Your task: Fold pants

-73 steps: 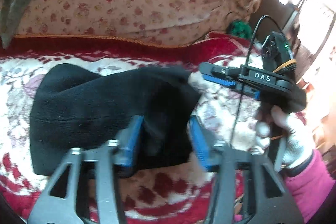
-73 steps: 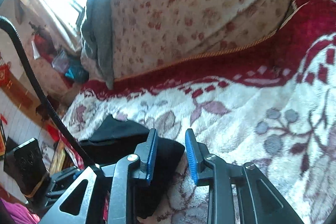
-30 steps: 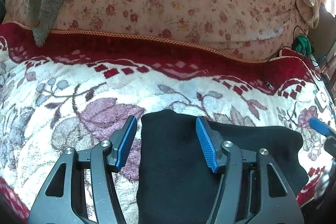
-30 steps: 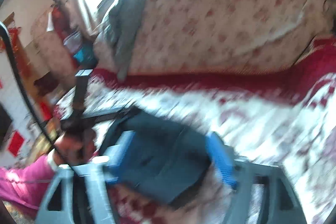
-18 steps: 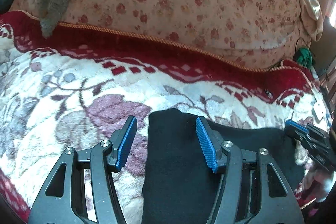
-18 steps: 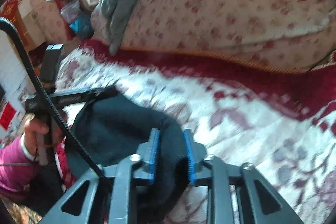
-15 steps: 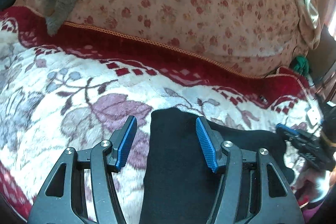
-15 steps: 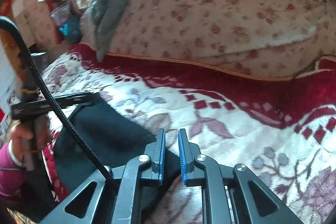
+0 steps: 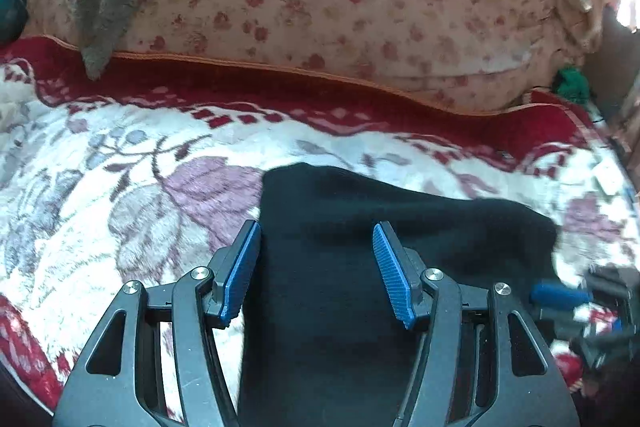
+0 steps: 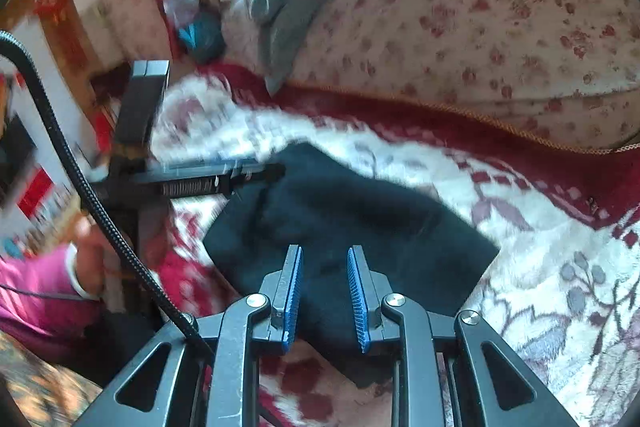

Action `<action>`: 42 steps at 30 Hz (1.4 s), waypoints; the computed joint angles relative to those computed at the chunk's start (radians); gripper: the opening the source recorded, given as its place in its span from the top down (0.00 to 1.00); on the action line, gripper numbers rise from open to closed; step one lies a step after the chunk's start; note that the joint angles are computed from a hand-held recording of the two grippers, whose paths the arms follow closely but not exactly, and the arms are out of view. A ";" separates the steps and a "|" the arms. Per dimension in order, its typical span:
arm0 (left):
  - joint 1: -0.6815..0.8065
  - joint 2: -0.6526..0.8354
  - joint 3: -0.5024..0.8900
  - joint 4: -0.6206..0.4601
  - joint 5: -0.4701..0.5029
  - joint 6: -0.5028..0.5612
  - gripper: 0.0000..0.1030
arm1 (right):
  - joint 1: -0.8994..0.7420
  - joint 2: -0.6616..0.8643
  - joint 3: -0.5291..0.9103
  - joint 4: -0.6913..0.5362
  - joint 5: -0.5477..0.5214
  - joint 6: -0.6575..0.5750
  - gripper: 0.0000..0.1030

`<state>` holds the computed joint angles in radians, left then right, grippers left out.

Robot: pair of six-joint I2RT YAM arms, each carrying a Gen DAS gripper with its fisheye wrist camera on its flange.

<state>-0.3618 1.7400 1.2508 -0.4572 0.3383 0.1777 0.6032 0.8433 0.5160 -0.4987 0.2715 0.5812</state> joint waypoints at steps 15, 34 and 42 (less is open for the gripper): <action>0.064 -0.097 -0.036 -0.067 0.021 0.021 0.41 | 0.155 -0.142 0.017 -0.171 0.223 0.296 0.47; 0.127 -0.157 -0.104 -0.083 0.062 0.048 0.41 | 0.086 -0.165 -0.024 -0.204 0.189 0.512 0.32; 0.202 -0.016 -0.003 -0.189 0.213 0.057 0.31 | -0.198 -0.255 -0.204 0.013 -0.105 0.377 0.29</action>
